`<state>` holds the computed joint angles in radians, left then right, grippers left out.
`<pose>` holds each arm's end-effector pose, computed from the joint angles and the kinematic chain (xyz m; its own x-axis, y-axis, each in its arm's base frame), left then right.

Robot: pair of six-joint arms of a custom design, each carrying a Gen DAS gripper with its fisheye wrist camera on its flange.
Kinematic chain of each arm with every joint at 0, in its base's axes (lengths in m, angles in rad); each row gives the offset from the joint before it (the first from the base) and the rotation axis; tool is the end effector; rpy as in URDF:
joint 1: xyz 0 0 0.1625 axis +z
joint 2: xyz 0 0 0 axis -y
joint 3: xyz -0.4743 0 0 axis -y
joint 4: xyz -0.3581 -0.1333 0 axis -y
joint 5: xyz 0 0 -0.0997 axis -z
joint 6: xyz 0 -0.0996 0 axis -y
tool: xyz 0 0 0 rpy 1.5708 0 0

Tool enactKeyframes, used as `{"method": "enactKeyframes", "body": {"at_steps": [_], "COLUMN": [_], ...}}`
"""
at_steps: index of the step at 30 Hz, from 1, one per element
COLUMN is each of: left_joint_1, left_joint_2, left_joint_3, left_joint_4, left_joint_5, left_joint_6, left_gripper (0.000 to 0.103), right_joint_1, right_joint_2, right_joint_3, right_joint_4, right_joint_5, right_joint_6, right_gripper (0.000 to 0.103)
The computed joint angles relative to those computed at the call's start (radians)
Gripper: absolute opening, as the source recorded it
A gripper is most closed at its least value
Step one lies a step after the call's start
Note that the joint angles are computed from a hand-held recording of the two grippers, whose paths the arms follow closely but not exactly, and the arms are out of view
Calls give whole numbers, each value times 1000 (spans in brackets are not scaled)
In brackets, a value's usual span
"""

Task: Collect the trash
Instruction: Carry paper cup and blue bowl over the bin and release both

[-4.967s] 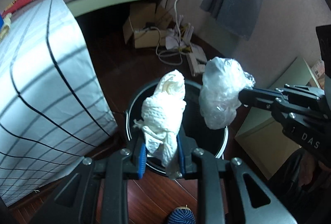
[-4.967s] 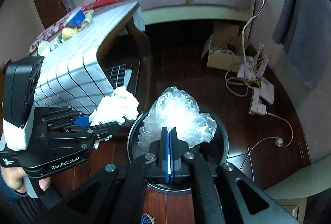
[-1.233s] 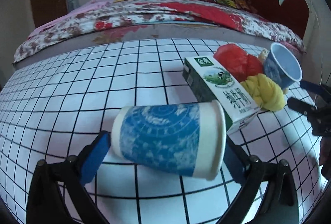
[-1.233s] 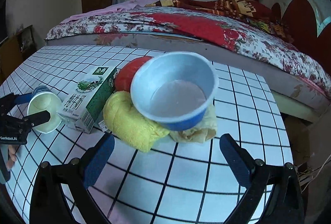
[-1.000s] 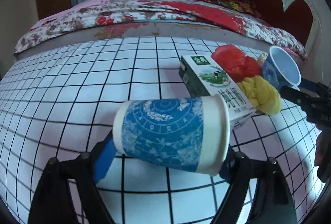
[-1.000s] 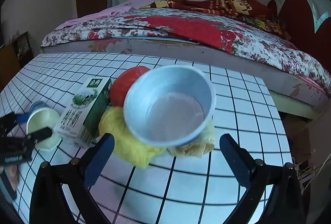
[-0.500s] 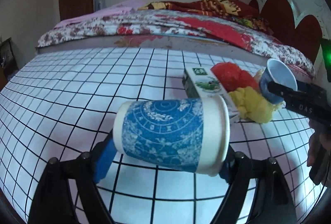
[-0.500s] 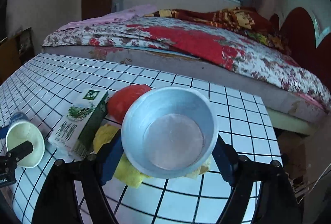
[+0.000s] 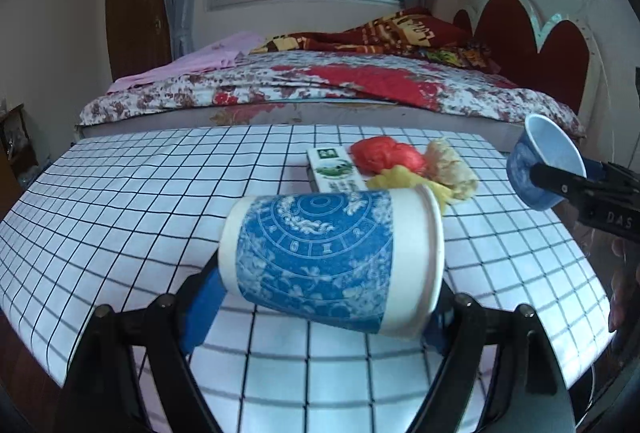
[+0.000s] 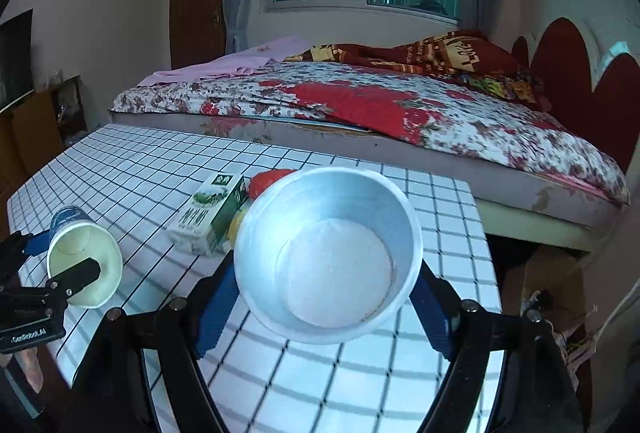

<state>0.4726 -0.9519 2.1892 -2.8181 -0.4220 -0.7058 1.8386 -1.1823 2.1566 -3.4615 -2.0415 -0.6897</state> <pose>-0.3365 -0.4238 0.1707 -0.7256 -0.0208 -0.6878 0.5514 0.5803 -0.5993 0.2205 -0.4704 0.3303 -0.6340 -0.2877 0.7178 -0.7317 0.5235 -0.4364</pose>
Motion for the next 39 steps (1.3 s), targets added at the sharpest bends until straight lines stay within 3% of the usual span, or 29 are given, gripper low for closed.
{"method": "enactKeyframes", "body": {"at_steps": [6, 11, 19, 27, 32, 39], "left_joint_1": [-94, -153, -233, -283, -304, -316], "left_joint_2": [-28, -23, 14, 73, 119, 192], "left_joint_3": [23, 23, 13, -12, -33, -70], "left_joint_4": [138, 187, 186, 93, 32, -49], "left_joint_5": [-10, -26, -58, -99, -130, -201], "left_joint_6": [-138, -181, -189, -124, -68, 4], "left_gripper": [83, 83, 83, 83, 83, 83], "right_joint_1": [5, -2, -35, -74, -134, -282], "right_joint_2": [-134, -247, -424, -566, -680, -836], "right_joint_3": [105, 173, 260, 313, 338, 353], "right_joint_4": [3, 18, 69, 122, 190, 312], "right_joint_5": [-2, 4, 27, 42, 87, 184], "right_joint_6": [14, 32, 53, 49, 40, -5], "right_gripper": [81, 81, 81, 81, 81, 78]}}
